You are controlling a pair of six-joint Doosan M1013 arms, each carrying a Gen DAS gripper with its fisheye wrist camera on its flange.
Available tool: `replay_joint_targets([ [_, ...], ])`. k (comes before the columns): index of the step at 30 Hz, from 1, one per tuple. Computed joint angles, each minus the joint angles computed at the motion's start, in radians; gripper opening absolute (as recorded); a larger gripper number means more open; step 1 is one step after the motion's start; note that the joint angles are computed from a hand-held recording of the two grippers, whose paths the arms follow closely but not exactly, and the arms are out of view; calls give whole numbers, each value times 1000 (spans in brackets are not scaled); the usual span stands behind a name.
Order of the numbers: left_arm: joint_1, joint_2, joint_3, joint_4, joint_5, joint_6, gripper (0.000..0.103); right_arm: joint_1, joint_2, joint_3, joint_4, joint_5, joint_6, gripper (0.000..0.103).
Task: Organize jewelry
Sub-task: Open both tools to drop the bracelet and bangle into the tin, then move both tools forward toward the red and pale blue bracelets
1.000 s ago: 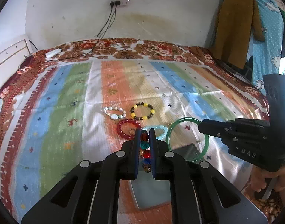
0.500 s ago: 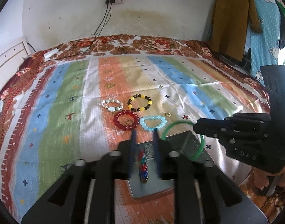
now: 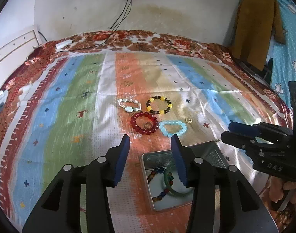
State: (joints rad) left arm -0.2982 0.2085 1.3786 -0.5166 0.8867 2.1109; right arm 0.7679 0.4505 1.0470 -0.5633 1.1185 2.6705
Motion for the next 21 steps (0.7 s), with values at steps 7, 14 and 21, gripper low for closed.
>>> replay_joint_targets([
  [7, 4, 27, -36, 22, 6, -52, 49, -15, -7, 7, 15, -13, 22, 43],
  [14, 1, 66, -85, 74, 21, -122, 50, -39, -3, 0, 31, -16, 15, 43],
  [21, -14, 94, -119, 124, 38, -140, 51, -63, 18, -31, 62, 7, -28, 46],
])
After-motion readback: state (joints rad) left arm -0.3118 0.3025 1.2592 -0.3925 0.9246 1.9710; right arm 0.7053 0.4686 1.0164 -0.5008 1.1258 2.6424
